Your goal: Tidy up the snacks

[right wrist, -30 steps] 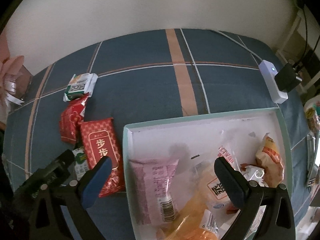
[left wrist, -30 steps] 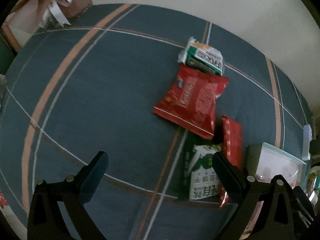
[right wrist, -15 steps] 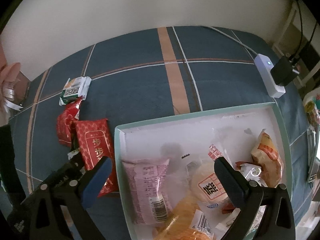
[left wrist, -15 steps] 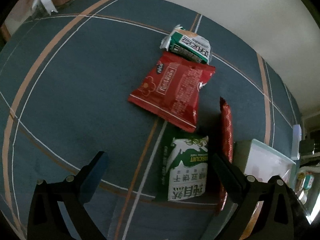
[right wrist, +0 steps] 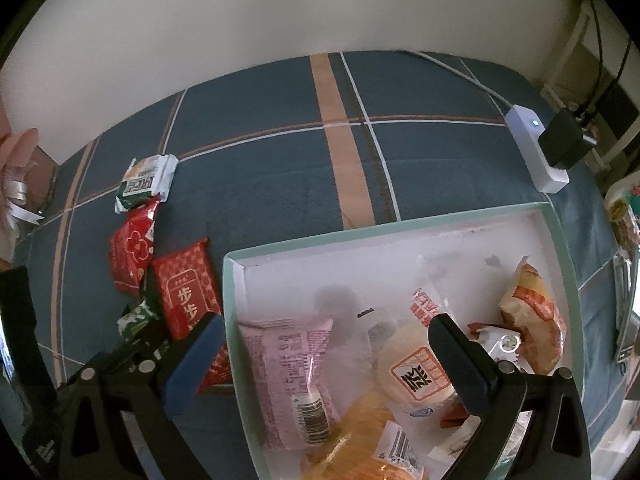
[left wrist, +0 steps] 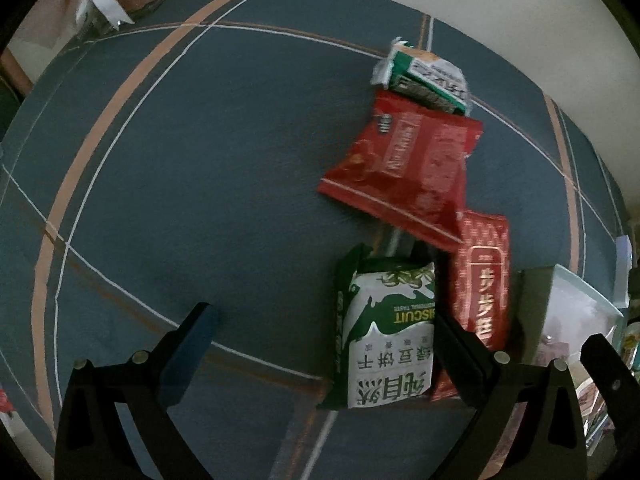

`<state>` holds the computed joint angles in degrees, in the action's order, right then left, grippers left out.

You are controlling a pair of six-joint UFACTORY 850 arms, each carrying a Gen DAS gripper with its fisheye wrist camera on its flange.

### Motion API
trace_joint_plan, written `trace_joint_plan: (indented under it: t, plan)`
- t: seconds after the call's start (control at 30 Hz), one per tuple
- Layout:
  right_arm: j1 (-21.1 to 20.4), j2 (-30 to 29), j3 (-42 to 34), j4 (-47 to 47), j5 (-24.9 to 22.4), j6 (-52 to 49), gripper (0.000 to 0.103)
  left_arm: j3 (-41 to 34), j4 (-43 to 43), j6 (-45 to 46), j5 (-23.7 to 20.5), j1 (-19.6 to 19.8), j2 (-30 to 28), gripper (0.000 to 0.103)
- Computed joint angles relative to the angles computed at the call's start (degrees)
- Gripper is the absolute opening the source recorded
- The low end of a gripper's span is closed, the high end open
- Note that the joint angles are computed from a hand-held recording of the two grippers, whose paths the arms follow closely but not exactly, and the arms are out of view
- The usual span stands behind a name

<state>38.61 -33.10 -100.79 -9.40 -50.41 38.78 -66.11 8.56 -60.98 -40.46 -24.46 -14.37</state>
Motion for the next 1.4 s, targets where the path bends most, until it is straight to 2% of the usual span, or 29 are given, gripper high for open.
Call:
trace_joint_plan:
  t: [0.27,0.47,0.53,0.67,0.73,0.8,0.83,1.0,1.1,1.4]
  plan:
    - [0.9,-0.1,-0.2,0.0,1.3,-0.7,0.103,2.1,0.1,0.7,0.9,1.1,1.7,0.1]
    - [1.7,0.1,0.2,3.2,5.4,-4.3,0.103,5.0,-1.0,1.5,1.8,1.4,4.6,0.088]
    - [2.4,-0.2,-0.1,2.9,6.2,-5.0,0.096,6.1,-2.3,2.2,2.9,1.9,5.4,0.078]
    - [3.5,-0.6,-0.6,3.9,7.9,-7.3,0.086,7.7,-4.1,3.8,4.0,2.4,7.2,0.065]
    - [3.9,-1.0,-0.9,4.9,8.6,-9.1,0.082,8.4,-5.4,5.4,4.9,2.7,8.0,0.052]
    - [4.1,-1.7,-1.5,6.3,8.8,-11.0,0.07,9.1,-7.1,7.3,5.7,3.4,8.7,0.044]
    - [4.1,-1.8,-1.6,6.8,8.9,-11.6,0.064,9.5,-7.6,7.7,6.1,3.7,8.9,0.044]
    - [4.7,-3.8,-3.4,6.0,8.0,-11.9,0.055,11.5,-8.3,7.4,7.3,5.5,10.7,0.044]
    - [4.9,-4.7,-4.3,6.7,8.4,-13.3,0.054,12.0,-6.1,5.0,7.4,6.3,10.9,0.044]
    - [5.2,-9.2,-8.9,6.1,6.5,-13.5,0.054,13.0,-5.8,5.8,7.7,9.4,12.1,0.044]
